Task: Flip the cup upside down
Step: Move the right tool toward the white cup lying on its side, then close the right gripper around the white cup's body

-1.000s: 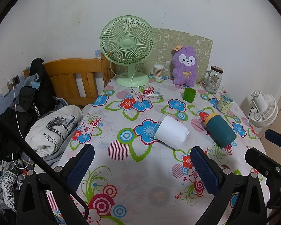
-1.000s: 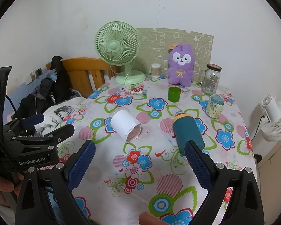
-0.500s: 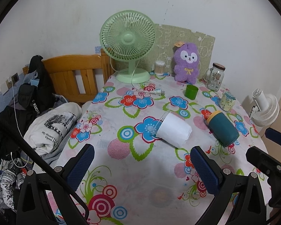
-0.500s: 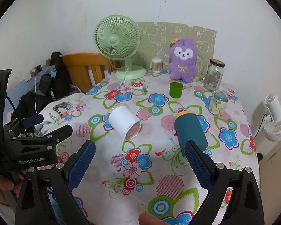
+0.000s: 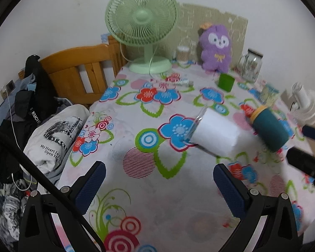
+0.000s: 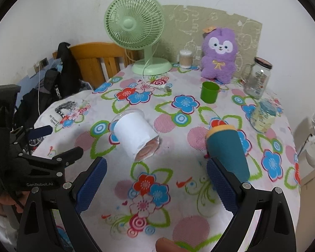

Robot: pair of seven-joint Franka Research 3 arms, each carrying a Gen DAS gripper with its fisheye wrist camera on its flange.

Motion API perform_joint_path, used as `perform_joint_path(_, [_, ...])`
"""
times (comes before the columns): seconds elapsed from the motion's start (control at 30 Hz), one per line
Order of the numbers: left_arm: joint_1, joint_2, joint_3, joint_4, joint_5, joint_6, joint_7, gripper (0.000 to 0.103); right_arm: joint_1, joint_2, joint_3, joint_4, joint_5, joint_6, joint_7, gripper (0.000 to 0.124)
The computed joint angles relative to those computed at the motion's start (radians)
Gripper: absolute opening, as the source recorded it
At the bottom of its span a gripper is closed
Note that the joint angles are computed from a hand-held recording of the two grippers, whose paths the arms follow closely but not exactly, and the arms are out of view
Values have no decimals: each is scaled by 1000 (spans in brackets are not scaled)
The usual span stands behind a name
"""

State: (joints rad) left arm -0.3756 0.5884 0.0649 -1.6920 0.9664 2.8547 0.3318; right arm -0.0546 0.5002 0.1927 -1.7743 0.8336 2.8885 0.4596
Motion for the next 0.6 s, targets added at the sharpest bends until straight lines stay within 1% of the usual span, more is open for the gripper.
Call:
perform_joint_path(0.17, [81,77,-79,78,-145,-1,193,103,54,98,-55,128,-137,-62,87,97])
perform_joint_path(0.27, [96,125,-97,135,-226,-16,296,103,67,157,-68,215,-210,-119,131,97])
perform_joint_path(0.47, [103,206,-108,243,-337,-51,480,103,76,245,-69,341,-300,-189,179,97])
perform_joint_path(0.6, [90,247,-92,303,-369,-69,564,103,70,290,-57,405,-321,-239,189,97])
